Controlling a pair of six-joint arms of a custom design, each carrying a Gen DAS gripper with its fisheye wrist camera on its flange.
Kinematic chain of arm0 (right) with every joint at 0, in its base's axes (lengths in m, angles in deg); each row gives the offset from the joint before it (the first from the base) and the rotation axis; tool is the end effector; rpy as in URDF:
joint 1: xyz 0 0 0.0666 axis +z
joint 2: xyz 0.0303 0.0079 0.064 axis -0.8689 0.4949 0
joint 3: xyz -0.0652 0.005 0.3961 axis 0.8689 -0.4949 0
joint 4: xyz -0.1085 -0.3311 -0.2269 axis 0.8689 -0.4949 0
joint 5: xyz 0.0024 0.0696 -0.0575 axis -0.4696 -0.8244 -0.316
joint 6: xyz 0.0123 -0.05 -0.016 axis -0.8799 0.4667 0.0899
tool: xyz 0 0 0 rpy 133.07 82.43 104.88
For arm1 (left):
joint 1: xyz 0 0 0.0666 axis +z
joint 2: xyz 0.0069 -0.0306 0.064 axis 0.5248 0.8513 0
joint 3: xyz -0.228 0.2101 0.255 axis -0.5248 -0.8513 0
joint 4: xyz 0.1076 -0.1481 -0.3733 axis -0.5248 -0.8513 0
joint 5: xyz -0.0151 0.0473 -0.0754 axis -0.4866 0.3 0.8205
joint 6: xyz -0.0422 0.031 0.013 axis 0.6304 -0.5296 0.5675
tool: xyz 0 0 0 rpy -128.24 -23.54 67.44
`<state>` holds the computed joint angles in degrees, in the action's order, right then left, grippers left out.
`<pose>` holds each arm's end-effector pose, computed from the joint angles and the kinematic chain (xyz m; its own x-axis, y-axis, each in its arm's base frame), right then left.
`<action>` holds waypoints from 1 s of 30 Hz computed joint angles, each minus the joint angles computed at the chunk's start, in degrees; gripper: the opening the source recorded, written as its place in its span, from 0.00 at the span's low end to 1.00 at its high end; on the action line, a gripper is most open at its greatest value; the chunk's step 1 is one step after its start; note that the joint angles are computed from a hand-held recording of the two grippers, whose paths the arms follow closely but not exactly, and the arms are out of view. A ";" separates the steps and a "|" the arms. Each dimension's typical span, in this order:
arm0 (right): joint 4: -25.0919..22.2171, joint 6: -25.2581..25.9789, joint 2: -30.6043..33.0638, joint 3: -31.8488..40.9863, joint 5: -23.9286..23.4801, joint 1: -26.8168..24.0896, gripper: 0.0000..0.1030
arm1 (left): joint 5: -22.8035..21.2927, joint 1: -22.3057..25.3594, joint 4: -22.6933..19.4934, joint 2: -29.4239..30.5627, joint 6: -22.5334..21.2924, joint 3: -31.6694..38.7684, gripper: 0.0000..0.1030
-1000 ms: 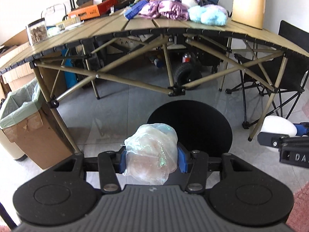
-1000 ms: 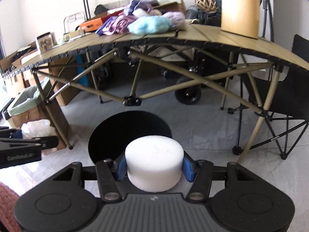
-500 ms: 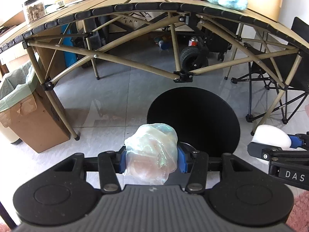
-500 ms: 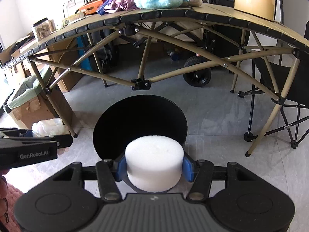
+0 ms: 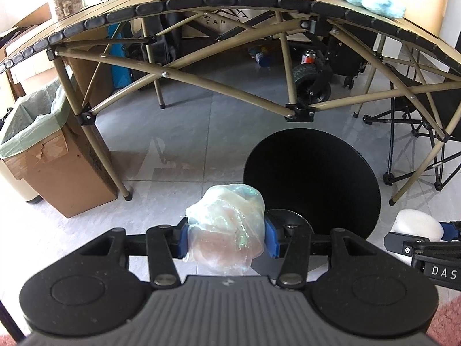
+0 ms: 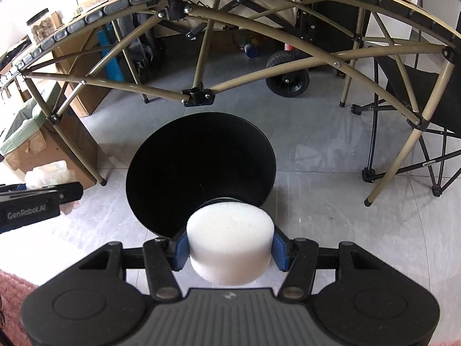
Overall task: Organize soft objects
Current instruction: 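Carry the foam cylinder and plastic bag down over the black bin with both tools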
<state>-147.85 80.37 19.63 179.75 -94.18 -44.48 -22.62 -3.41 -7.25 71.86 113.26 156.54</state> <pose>0.5588 0.1643 0.5164 -0.8055 -0.2882 -0.5179 -0.3987 0.9100 0.1139 0.4981 -0.3288 0.5359 -0.7675 -0.2452 -0.5923 -0.3239 0.9457 0.0282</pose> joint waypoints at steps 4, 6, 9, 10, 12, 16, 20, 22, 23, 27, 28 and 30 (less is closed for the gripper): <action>-0.67 0.31 1.47 2.30 0.19 0.88 0.53 | -0.21 0.55 -0.80 -0.08 1.23 0.04 0.48; -0.95 0.32 2.50 3.92 0.45 1.53 0.53 | -0.35 0.97 -1.08 -0.26 1.85 -0.23 0.48; -1.75 0.02 4.65 7.11 0.79 2.50 0.53 | -0.41 1.77 -1.49 -0.53 2.57 -0.54 0.48; -2.21 -0.10 5.56 8.48 0.89 2.78 0.53 | -0.35 2.04 -1.53 -0.64 2.78 -0.69 0.48; -3.03 -0.38 7.28 11.03 1.01 3.33 0.53 | -0.29 2.49 -1.63 -0.77 3.08 -0.91 0.48; -4.83 -1.42 10.83 16.10 1.17 4.23 0.53 | -0.06 3.31 -2.29 -0.70 3.74 -0.93 0.48; -6.70 -2.51 14.02 20.48 1.23 4.84 0.53 | 0.55 4.26 -3.01 -0.44 4.74 -0.62 0.48; -7.50 -3.09 15.44 22.26 1.30 5.15 0.53 | 0.60 4.80 -3.15 -0.28 4.87 -0.50 0.48; -7.95 -3.35 16.17 23.20 1.27 5.26 0.54 | 0.42 4.91 -3.41 -0.09 5.03 -0.29 0.48; -9.42 -4.35 18.70 26.23 1.23 5.70 0.54 | 0.44 5.68 -4.14 0.93 5.43 0.79 0.48; -9.78 -4.54 19.31 26.95 1.22 5.80 0.54 | 0.56 6.01 -4.10 1.28 5.43 1.17 0.48; -10.43 -4.79 20.43 28.16 1.37 6.04 0.54 | 0.36 6.52 -4.08 2.22 5.53 2.09 0.48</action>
<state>-158.28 75.58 40.06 207.91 -92.81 -38.44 -22.25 3.11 -11.33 74.07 118.79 158.62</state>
